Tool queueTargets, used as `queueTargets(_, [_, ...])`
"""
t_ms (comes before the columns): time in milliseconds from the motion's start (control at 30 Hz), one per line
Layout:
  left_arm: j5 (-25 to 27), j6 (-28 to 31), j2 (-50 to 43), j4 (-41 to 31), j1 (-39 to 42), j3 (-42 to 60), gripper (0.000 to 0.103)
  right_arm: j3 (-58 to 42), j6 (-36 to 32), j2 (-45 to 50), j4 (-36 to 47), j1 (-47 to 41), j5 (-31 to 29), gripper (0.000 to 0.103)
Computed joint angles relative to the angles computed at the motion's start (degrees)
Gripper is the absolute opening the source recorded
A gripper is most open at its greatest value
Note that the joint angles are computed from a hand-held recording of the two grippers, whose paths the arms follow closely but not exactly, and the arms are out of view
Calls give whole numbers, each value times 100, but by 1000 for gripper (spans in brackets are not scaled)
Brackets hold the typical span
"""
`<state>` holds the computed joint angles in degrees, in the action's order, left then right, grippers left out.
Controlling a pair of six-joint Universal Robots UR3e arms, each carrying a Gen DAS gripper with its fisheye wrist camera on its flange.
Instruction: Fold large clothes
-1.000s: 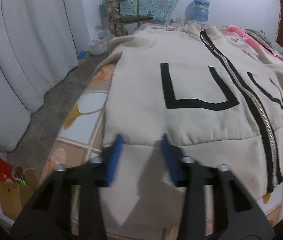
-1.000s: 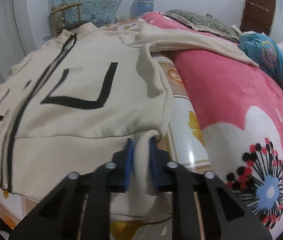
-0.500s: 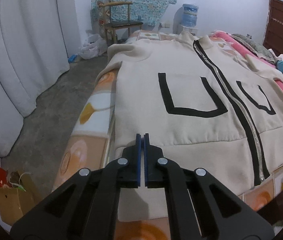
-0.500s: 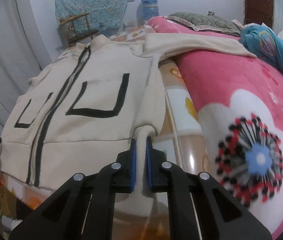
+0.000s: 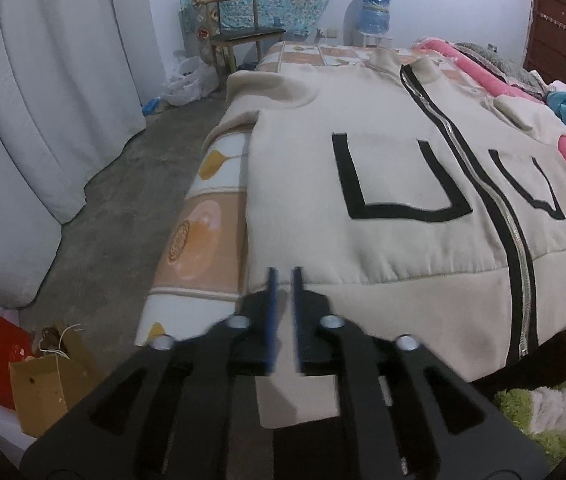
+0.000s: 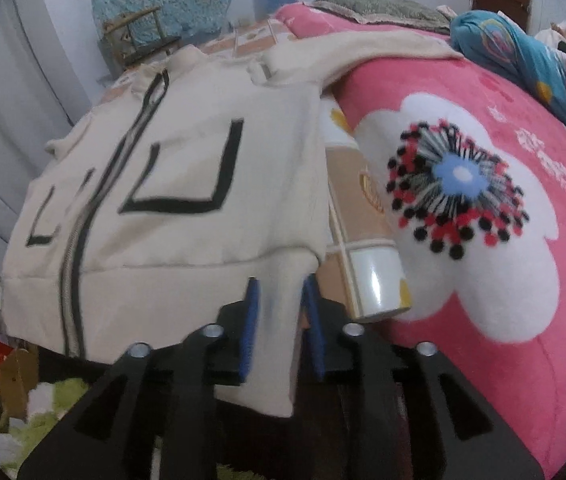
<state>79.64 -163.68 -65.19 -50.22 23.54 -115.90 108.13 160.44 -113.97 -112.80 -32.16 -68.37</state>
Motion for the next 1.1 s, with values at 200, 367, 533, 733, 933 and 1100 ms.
queueTargets(200, [-61, -382, -459, 423, -69, 369, 58, -714, 380, 493, -643, 649, -50, 66])
queueTargets(367, [-74, -681, -1053, 582, -311, 827, 68, -1775, 828, 1862, -1064, 1670, -154, 74])
queueTargets(533, [-98, -840, -1698, 706, -322, 1537, 78, -3152, 1086, 3286, -1192, 2527, -293, 85])
queueTargets(733, [-121, -1070, -2716, 475, -69, 2698, 82, -4966, 1294, 4913, -844, 3251, -553, 86])
queueTargets(933, [-695, -1647, -3911, -330, 550, 4047, 83, -6174, 1304, 6028, -385, 3479, -602, 86])
queueTargets(1100, [-2247, -2485, -5083, -1583, 1410, 5312, 83, -6655, 1207, 6510, -143, 3563, -672, 86])
